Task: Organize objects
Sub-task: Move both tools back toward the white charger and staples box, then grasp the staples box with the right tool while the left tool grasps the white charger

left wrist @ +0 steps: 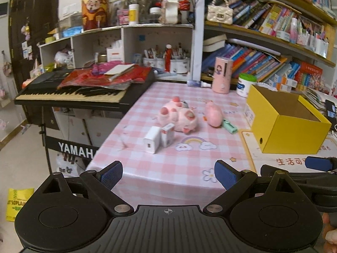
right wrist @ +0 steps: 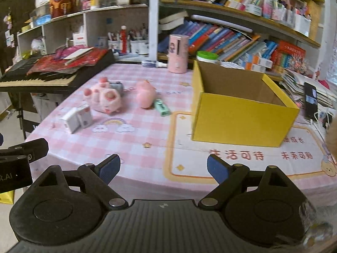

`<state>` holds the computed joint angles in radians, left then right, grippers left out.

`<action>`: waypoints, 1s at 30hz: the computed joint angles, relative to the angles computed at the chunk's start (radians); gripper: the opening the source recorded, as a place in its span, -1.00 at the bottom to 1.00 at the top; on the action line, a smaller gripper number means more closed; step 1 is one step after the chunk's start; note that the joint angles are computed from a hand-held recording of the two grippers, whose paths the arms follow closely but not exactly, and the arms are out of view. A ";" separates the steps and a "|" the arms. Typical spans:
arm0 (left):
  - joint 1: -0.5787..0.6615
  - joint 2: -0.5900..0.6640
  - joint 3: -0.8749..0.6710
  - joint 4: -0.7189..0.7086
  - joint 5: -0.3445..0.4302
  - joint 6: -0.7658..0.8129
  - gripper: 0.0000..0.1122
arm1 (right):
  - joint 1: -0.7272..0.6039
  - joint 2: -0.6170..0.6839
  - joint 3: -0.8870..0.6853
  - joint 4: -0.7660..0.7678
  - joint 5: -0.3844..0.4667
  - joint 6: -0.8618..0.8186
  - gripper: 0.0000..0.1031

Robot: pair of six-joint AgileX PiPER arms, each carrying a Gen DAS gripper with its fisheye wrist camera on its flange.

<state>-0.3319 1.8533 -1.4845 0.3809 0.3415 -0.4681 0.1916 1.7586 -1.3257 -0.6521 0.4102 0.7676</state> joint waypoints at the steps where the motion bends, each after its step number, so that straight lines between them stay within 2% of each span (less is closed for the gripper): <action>1: 0.009 -0.007 0.011 -0.009 -0.006 0.010 0.71 | 0.011 0.000 -0.002 -0.006 0.005 0.009 0.73; 8: 0.058 -0.023 0.040 -0.144 -0.030 0.148 0.70 | 0.072 0.008 -0.017 -0.046 0.037 0.069 0.73; 16: 0.083 0.036 -0.023 -0.266 -0.007 0.253 0.69 | 0.079 0.052 -0.075 -0.011 0.071 0.027 0.72; 22: 0.096 0.127 -0.149 -0.293 0.043 0.285 0.68 | 0.056 0.142 -0.187 0.103 0.082 -0.103 0.67; 30: 0.111 0.281 -0.408 -0.228 0.167 0.186 0.67 | 0.006 0.340 -0.502 0.432 0.134 -0.492 0.39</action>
<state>-0.2209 2.1347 -1.8925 0.1527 0.5088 -0.2821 0.1977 2.0982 -1.8279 -0.2196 0.5447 0.2752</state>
